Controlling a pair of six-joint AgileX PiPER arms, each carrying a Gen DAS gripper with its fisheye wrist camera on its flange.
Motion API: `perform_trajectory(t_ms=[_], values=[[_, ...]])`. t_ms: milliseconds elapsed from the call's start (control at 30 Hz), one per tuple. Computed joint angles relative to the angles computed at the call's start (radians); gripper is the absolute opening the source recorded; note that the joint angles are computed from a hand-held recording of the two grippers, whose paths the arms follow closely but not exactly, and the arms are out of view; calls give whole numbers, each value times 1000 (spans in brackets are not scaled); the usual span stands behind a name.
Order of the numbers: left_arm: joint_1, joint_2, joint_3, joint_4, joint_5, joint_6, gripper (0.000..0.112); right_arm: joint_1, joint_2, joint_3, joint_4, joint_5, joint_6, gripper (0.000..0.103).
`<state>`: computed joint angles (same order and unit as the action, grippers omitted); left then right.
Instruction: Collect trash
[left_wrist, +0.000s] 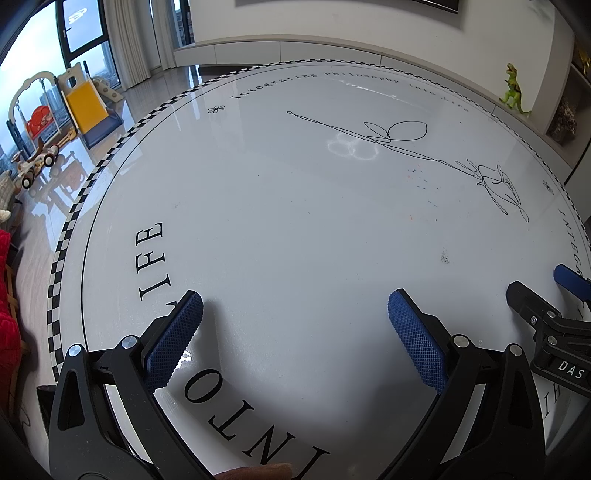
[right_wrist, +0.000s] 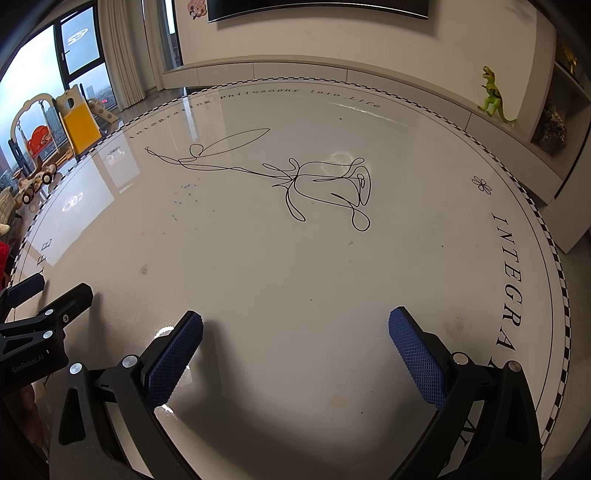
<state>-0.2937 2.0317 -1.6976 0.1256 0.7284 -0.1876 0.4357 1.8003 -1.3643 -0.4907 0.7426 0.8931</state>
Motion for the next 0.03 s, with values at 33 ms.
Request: perform_trajectory(t_ms=[33], values=[[0, 0, 0, 0, 0, 0, 97, 0, 0, 0, 0, 0, 0, 100]])
